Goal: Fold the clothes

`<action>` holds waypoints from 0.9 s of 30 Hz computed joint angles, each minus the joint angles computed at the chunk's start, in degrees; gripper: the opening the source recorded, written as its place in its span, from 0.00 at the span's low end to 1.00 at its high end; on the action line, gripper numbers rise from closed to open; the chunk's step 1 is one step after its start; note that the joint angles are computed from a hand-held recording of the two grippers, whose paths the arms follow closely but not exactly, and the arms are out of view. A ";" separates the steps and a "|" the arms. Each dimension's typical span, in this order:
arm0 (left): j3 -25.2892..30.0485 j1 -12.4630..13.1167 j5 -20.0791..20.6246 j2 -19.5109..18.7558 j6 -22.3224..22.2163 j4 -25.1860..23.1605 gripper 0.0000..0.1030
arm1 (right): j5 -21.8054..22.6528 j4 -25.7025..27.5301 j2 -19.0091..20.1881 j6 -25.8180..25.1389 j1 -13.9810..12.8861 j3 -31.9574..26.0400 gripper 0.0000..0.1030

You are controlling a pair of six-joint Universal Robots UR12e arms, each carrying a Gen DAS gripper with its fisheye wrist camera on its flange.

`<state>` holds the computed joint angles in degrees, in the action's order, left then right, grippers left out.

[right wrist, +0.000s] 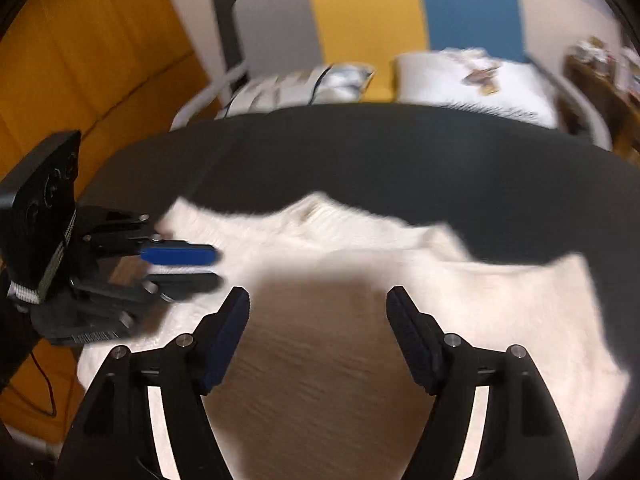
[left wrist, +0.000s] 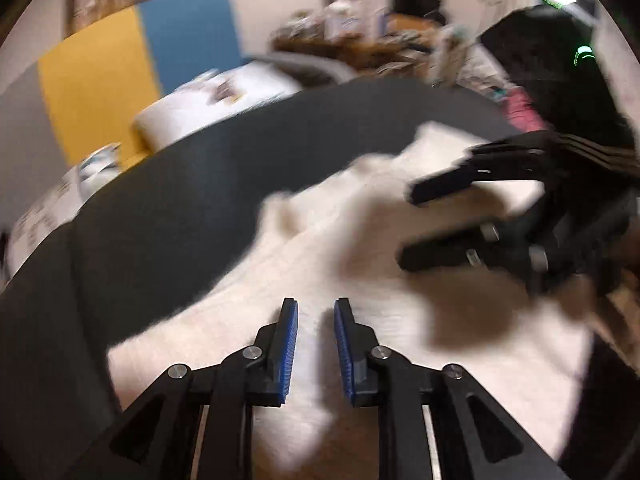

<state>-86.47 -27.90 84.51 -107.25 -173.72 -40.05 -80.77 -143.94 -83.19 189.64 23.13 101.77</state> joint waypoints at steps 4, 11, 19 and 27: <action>-1.09 0.45 2.84 0.04 -10.02 3.95 0.19 | -10.32 -1.68 2.73 2.91 2.33 -1.06 0.72; -2.59 3.39 -6.20 2.55 3.76 3.76 0.27 | 1.59 -7.17 -0.90 4.64 0.17 3.27 0.89; 3.68 3.95 -12.51 -1.00 17.10 -8.08 0.31 | 3.78 -4.68 -3.68 -1.12 1.67 5.19 1.00; 1.95 2.43 -9.05 -0.92 12.40 -4.00 0.05 | -5.71 -2.77 -2.69 -3.68 5.07 4.02 1.00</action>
